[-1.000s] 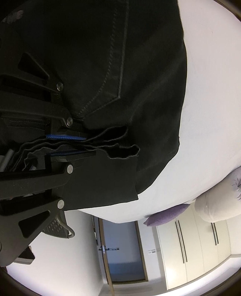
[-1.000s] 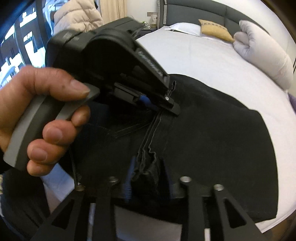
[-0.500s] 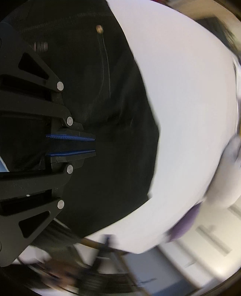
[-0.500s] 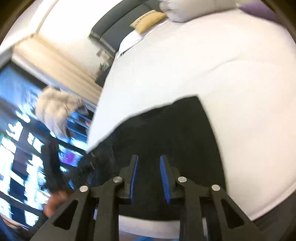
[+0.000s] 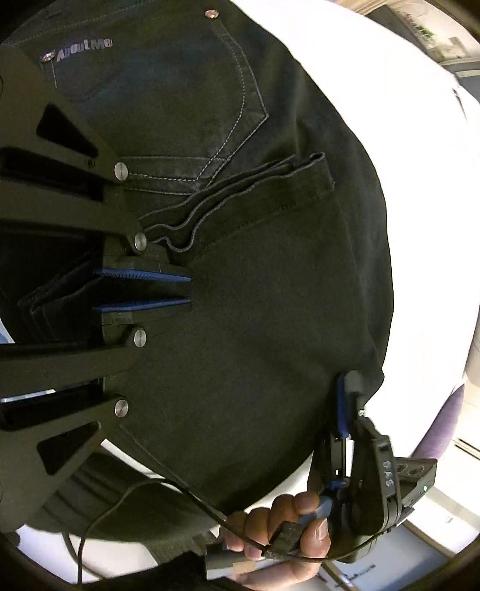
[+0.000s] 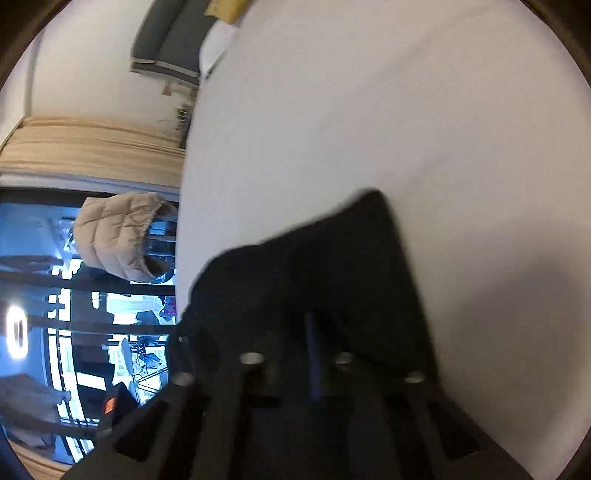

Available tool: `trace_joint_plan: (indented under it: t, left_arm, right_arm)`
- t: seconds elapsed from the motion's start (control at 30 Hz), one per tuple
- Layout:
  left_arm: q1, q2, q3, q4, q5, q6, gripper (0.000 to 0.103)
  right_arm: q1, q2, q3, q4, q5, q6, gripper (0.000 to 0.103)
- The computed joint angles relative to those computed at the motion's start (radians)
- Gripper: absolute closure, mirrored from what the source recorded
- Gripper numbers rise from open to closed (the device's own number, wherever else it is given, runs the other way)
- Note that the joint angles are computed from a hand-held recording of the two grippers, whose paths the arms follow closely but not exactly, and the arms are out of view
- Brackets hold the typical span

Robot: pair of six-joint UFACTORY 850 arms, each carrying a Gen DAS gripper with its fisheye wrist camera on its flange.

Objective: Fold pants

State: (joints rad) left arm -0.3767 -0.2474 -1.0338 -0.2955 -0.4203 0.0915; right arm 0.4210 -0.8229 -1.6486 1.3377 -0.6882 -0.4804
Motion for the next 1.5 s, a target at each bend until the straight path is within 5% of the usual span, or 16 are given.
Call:
trace_joint_plan:
  t: [0.37, 0.6, 0.83, 0.9, 0.93, 0.97, 1.07, 1.1, 1.2, 1.3, 1.5]
  left_arm:
    - [-0.035, -0.016, -0.003, 0.046, 0.029, -0.080, 0.094]
    - [0.028, 0.027, 0.045, -0.041, 0.027, 0.051, 0.094]
    - [0.071, 0.060, 0.074, -0.214, 0.027, 0.210, 0.093]
    - [0.106, 0.107, 0.113, -0.370, 0.020, 0.333, 0.093]
    - [0.119, 0.137, 0.137, -0.416, 0.027, 0.365, 0.093]
    - [0.138, 0.180, 0.173, -0.481, 0.040, 0.416, 0.093]
    - [0.231, 0.312, 0.292, -0.722, 0.027, 0.581, 0.089]
    - [0.271, 0.357, 0.334, -0.785, 0.015, 0.603, 0.080]
    - [0.401, 0.521, 0.481, -1.014, 0.000, 0.679, 0.018]
    - [0.546, 0.677, 0.611, -1.196, -0.040, 0.711, 0.013]
    - [0.770, 0.764, 0.727, -1.280, -0.183, 0.660, 0.013]
  right_arm:
    - [0.002, 0.204, 0.307, 0.093, -0.002, -0.151, 0.099]
    - [-0.007, 0.324, 0.491, 0.212, 0.009, -0.238, 0.098]
    - [0.013, 0.332, 0.502, 0.259, 0.061, -0.230, 0.102]
    - [0.035, 0.350, 0.471, 0.169, 0.119, -0.171, 0.083]
    - [0.044, 0.357, 0.461, 0.170, 0.128, -0.184, 0.057]
    - [0.050, 0.360, 0.453, 0.193, 0.130, -0.217, 0.035]
    - [0.079, 0.353, 0.414, 0.313, 0.119, -0.382, 0.028]
    - [0.087, 0.339, 0.391, 0.327, 0.106, -0.414, 0.028]
    - [0.101, 0.276, 0.318, 0.342, 0.043, -0.441, 0.031]
    - [0.114, 0.200, 0.235, 0.342, -0.021, -0.407, 0.035]
    - [0.152, 0.096, 0.071, 0.285, -0.085, -0.328, 0.035]
